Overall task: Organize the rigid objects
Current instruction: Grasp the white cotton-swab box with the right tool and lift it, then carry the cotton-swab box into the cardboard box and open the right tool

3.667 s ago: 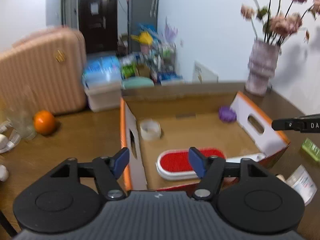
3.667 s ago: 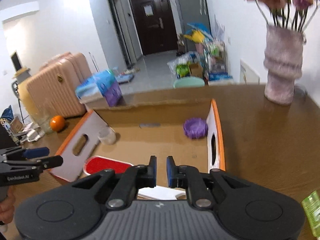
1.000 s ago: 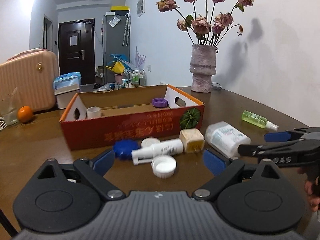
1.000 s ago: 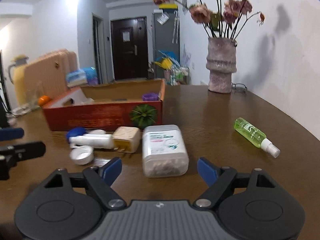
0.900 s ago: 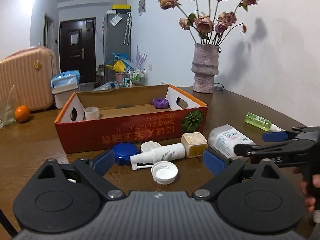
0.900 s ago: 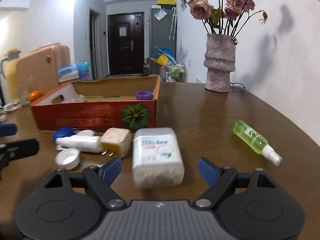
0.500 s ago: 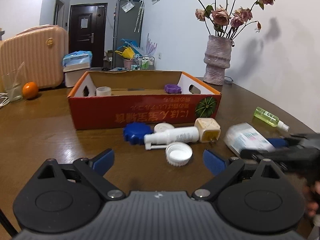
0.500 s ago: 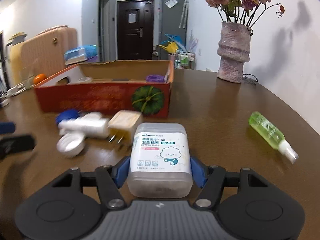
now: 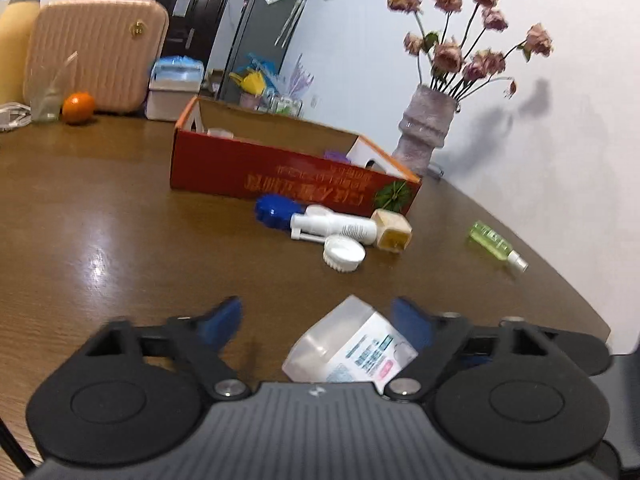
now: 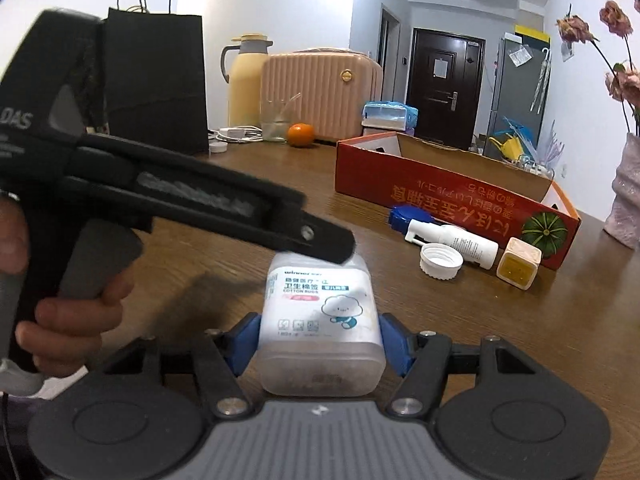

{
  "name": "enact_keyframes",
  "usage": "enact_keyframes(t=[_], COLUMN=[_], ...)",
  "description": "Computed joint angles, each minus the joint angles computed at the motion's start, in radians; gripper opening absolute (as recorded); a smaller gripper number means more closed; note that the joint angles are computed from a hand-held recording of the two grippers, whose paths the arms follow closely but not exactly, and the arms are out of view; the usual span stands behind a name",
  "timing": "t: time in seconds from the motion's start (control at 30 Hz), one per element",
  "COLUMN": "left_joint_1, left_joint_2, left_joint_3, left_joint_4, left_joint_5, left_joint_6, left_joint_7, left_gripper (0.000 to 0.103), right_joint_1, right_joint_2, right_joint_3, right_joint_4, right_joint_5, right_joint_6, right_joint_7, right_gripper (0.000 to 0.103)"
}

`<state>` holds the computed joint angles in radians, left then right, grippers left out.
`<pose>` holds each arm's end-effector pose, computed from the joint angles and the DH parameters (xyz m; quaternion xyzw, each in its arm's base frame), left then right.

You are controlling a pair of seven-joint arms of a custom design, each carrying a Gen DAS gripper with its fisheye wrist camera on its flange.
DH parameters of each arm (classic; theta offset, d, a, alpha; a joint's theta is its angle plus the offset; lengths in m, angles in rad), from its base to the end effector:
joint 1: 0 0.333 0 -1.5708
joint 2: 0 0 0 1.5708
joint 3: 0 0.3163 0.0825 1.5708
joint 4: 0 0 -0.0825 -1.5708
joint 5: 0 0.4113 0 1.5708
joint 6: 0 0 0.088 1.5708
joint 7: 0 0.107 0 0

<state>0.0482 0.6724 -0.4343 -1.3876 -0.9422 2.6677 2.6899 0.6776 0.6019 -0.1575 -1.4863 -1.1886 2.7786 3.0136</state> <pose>0.7654 -0.1950 0.3888 -0.4101 0.7644 -0.4932 0.0658 0.6323 0.4371 0.3653 -0.6641 0.5742 -0.3361 0.3409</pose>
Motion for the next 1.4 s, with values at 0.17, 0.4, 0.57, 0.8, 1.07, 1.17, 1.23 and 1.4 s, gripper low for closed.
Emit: enact_keyframes(t=[0.17, 0.4, 0.57, 0.8, 1.07, 1.17, 1.23, 1.4], left_joint_1=[0.018, 0.002, 0.001, 0.007, 0.074, 0.084, 0.096, 0.088], left_joint_2=[0.003, -0.025, -0.006, -0.01, -0.088, -0.133, -0.171, -0.229], left_joint_3=[-0.014, 0.006, 0.016, -0.002, -0.063, -0.051, -0.045, -0.005], left_joint_4=[0.001, -0.033, 0.0, -0.017, -0.128, -0.171, -0.209, -0.255], left_joint_5=[-0.009, -0.044, -0.035, -0.072, -0.28, -0.355, -0.416, -0.504], left_joint_6=[-0.085, -0.067, -0.105, -0.094, -0.051, -0.079, -0.106, -0.162], left_joint_7=[-0.011, 0.011, -0.019, 0.046, 0.304, 0.365, 0.412, 0.471], left_gripper=[0.047, 0.05, 0.054, 0.037, 0.033, 0.033, 0.033, 0.033], right_joint_1=[0.043, 0.0, -0.072, -0.137, -0.095, -0.086, -0.08, -0.074], right_joint_2=[-0.082, -0.194, -0.163, -0.097, -0.133, -0.163, -0.186, -0.234], right_joint_3=[0.005, 0.028, 0.062, 0.064, 0.053, 0.071, 0.089, 0.133], right_joint_4=[-0.089, -0.238, -0.192, -0.113, -0.145, -0.172, -0.19, -0.223], right_joint_5=[0.02, -0.143, -0.249, -0.321, -0.362, -0.407, -0.43, -0.479], right_joint_6=[-0.238, -0.177, -0.078, 0.096, 0.035, 0.0, -0.041, -0.136], right_joint_7=[0.13, 0.542, 0.655, 0.841, 0.848, 0.89, 0.898, 0.908], right_gripper=[0.072, 0.062, 0.053, 0.036, 0.027, 0.027, 0.027, 0.027])
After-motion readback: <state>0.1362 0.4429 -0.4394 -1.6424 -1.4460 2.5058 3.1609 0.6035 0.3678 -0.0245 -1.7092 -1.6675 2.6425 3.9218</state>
